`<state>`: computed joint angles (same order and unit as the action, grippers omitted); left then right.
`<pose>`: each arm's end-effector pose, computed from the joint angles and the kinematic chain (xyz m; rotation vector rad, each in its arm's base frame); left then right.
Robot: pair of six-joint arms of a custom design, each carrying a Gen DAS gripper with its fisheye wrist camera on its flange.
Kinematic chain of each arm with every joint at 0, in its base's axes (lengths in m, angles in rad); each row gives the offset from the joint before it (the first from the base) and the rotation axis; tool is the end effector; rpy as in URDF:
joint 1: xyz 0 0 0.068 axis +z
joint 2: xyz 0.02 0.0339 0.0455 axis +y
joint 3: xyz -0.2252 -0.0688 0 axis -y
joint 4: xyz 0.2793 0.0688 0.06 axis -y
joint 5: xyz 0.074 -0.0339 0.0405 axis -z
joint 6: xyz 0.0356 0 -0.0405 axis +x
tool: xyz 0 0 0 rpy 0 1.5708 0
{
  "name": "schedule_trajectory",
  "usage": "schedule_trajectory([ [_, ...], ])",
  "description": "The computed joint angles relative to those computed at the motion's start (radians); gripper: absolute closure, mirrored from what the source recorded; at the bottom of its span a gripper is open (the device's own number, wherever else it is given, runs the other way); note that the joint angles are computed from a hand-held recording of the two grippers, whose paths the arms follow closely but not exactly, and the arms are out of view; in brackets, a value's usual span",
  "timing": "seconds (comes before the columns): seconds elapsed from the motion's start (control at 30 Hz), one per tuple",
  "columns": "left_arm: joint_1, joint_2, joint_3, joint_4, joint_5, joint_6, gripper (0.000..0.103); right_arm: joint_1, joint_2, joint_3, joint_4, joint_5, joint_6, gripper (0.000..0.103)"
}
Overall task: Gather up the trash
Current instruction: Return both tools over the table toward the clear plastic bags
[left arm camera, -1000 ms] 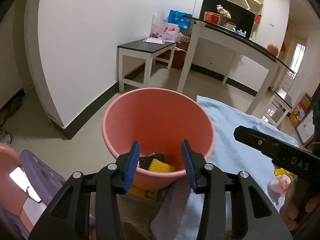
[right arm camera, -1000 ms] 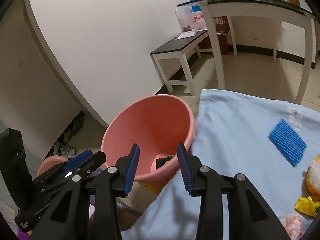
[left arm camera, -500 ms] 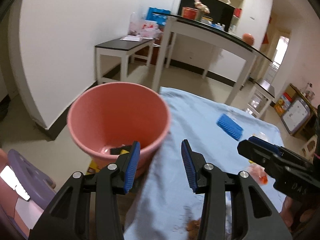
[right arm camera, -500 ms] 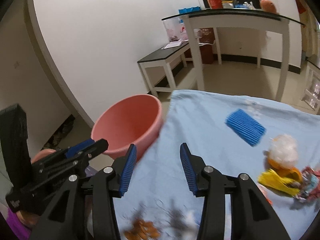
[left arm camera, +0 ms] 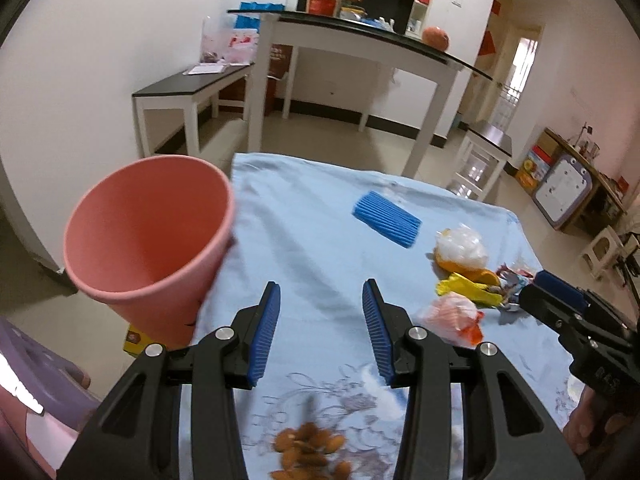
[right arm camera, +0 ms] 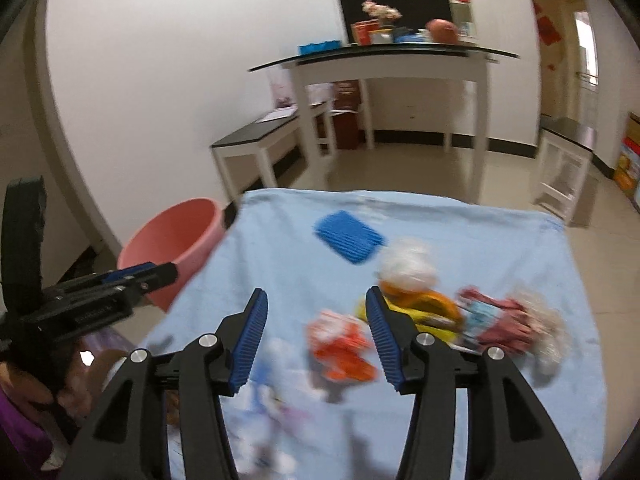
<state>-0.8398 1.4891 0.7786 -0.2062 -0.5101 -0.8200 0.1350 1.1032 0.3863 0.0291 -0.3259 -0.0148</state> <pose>0.2242 -0.2240 0.1179 -0.1833 2.3352 -0.1734 0.2479 0.0452 0.1079 -0.3418 2.2250 0.4320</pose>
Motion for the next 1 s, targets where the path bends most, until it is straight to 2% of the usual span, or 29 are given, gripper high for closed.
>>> schedule_trajectory([
  [0.33,-0.031,0.174,0.157,0.026,0.058,0.054,0.06,-0.326,0.112,0.0,0.015,-0.122,-0.084,0.051],
  [0.7,-0.046,0.402,0.425,0.022,0.14,0.157,0.06,-0.48,0.269,0.066,0.081,-0.148,-0.101,0.047],
  [1.0,-0.03,0.603,0.683,-0.031,0.214,0.206,0.06,-0.497,0.435,0.154,0.129,-0.118,-0.089,0.047],
])
